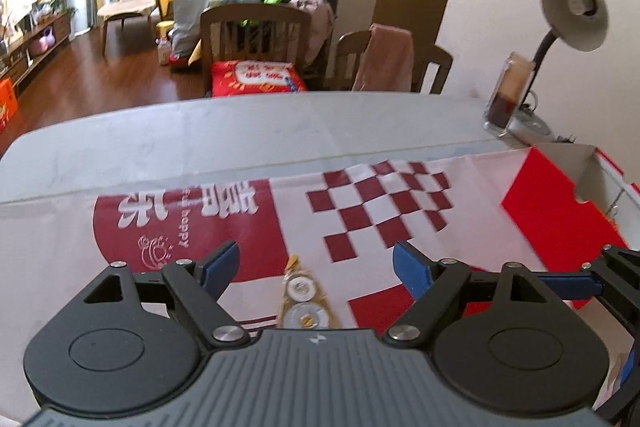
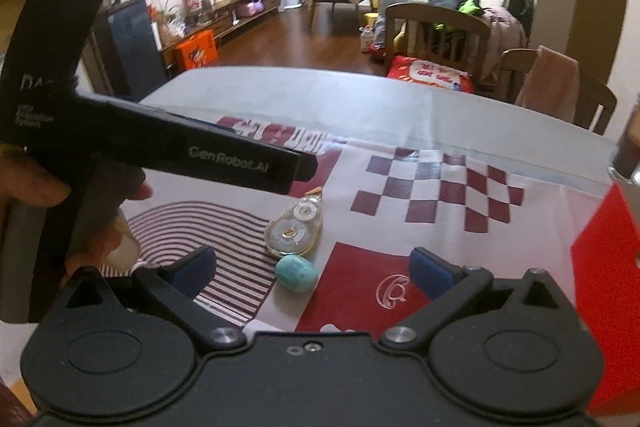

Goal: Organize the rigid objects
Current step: 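Withdraw both open tools from the box back toward the cloth, then close the left tool on the correction tape while the right grasps the teal eraser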

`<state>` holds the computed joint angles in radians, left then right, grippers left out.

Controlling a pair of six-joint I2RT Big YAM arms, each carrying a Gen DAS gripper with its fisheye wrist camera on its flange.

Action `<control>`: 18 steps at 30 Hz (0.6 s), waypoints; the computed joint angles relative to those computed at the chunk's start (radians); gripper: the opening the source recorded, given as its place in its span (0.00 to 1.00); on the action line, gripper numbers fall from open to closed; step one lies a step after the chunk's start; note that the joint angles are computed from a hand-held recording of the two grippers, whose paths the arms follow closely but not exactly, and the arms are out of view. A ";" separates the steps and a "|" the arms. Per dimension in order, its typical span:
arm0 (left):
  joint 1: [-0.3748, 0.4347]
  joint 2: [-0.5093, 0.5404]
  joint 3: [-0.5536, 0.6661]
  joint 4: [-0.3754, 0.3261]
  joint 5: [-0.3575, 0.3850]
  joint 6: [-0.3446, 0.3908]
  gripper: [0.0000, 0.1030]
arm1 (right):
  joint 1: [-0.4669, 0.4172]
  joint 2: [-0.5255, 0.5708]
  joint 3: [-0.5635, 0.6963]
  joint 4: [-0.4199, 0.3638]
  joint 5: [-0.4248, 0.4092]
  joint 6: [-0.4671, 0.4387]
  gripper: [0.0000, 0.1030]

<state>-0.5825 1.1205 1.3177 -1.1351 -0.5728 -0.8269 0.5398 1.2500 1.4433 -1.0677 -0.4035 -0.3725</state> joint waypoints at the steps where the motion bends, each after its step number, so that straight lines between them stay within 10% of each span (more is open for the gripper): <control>1: 0.006 -0.002 -0.012 0.001 0.003 -0.002 0.81 | 0.007 0.006 -0.003 0.004 0.006 -0.006 0.99; 10: 0.087 0.006 -0.100 0.051 0.094 0.013 0.81 | 0.061 0.068 -0.025 0.023 0.042 -0.036 0.99; 18: 0.088 0.035 -0.144 0.124 0.154 0.031 0.81 | 0.087 0.105 -0.039 0.035 0.075 -0.069 0.78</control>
